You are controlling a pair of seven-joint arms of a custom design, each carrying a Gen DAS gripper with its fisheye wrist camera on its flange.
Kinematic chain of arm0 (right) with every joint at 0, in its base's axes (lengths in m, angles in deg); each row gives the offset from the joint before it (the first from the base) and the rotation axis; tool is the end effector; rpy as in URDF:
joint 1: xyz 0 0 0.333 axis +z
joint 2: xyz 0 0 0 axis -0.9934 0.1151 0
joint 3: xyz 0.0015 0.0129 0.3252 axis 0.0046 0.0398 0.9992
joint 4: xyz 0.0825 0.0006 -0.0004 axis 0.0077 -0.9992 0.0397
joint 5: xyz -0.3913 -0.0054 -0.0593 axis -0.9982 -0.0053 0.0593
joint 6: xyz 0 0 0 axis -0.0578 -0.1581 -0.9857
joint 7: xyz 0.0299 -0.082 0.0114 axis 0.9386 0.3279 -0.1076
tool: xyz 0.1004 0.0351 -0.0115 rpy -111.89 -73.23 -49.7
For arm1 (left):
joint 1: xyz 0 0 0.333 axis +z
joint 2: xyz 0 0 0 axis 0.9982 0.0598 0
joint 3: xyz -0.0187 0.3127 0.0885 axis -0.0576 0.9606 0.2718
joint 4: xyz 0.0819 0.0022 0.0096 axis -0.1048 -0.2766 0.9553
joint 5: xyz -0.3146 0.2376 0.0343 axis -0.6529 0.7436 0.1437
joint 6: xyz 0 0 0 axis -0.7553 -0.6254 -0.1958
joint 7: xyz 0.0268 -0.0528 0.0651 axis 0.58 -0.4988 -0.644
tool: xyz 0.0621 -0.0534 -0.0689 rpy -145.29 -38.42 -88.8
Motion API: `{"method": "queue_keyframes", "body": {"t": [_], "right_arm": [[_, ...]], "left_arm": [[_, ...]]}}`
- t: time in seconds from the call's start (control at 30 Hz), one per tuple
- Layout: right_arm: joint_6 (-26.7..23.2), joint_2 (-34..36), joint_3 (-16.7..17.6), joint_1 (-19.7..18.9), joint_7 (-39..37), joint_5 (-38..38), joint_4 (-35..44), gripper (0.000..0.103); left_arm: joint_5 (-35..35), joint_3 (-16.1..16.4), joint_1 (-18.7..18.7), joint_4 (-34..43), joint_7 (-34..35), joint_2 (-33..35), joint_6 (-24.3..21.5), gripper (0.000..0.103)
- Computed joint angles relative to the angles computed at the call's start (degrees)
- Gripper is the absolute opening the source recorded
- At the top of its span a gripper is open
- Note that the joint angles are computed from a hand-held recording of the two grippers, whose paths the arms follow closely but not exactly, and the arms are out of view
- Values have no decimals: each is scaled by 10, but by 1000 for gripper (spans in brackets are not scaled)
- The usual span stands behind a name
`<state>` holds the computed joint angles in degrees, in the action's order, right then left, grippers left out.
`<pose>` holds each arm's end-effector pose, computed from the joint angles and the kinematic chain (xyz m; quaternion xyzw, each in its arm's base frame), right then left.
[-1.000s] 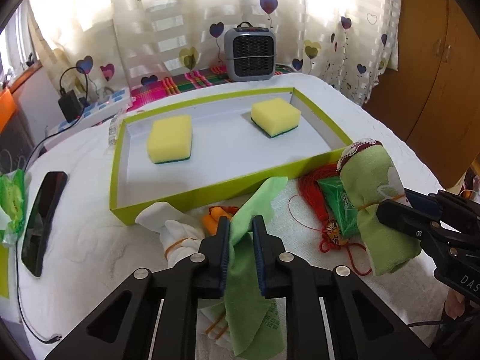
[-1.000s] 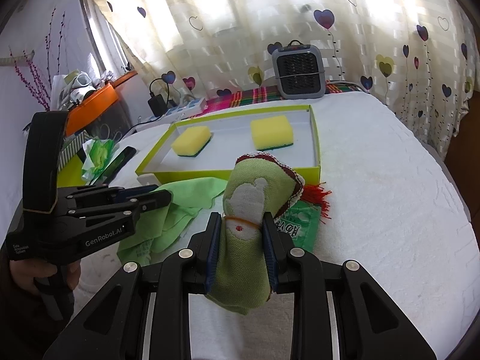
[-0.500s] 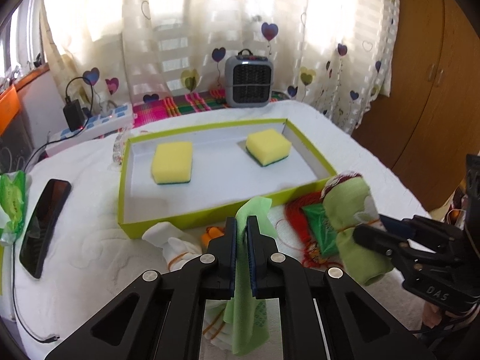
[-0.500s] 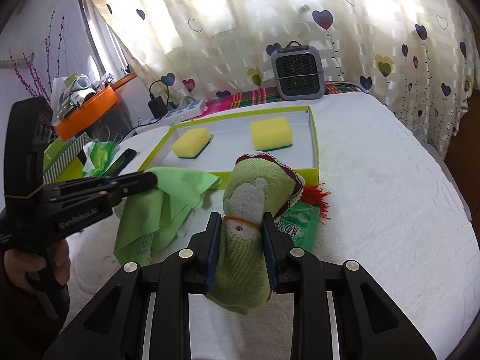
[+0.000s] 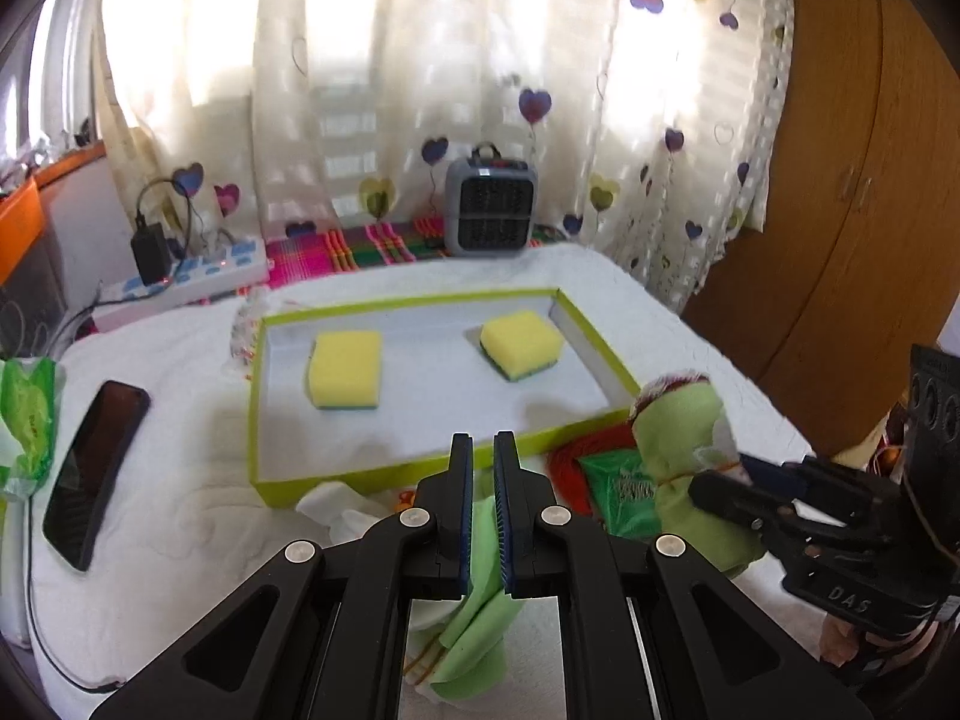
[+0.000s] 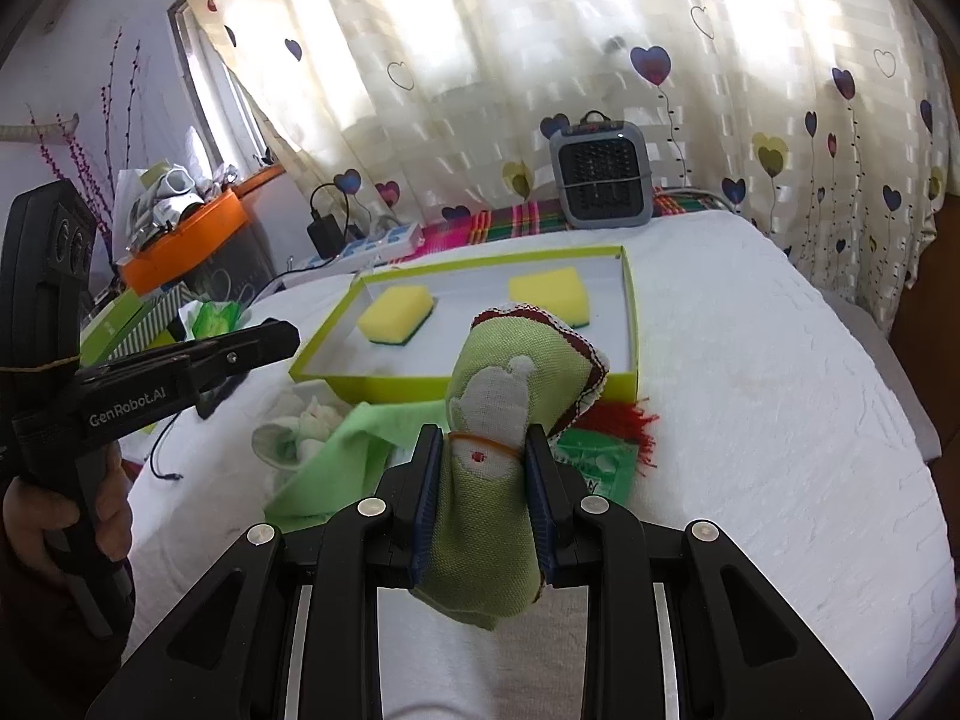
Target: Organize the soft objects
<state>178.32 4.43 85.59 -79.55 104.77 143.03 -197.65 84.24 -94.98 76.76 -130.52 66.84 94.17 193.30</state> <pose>0.6286 0.0316 0.5001 -0.6776 0.5786 -0.1592 0.4251 0.6725 -0.2417 0.5353 -0.5530 0.7248 -0.3658 0.1873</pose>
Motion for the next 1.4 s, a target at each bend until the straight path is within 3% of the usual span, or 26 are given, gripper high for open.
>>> {"method": "queue_keyframes", "body": {"t": [0.07,0.13,0.2,0.23,0.33,0.57,0.77,0.9,1.13,1.4], "right_arm": [[0,-2,0,0,-3,2,-2,28],[1,-2,0,0,-4,3,-3,28],[4,-4,0,1,-3,5,-5,28],[4,-5,-1,1,-4,6,-6,28],[6,-8,-2,1,-8,11,-9,28],[12,-9,-5,0,-2,11,-15,28],[16,-11,-8,-2,3,12,-18,28],[15,-10,-8,-3,5,12,-18,28],[14,-10,-8,-4,7,12,-18,28],[12,-7,-7,-5,3,15,-19,28]], "left_arm": [[-3,-1,0,2,-2,4,-10,8],[-11,-7,3,0,6,4,-20,17],[-20,-17,7,-10,29,0,-13,48],[-14,-15,3,-14,35,-1,-11,50],[42,14,-30,-23,11,-4,-10,50],[84,15,-46,-4,13,20,-62,53],[-1,-33,-6,-11,80,20,-66,53],[-20,-34,-10,-17,113,19,-80,53],[69,22,-57,6,39,40,-108,53],[90,17,-52,27,19,56,-119,54]]}}
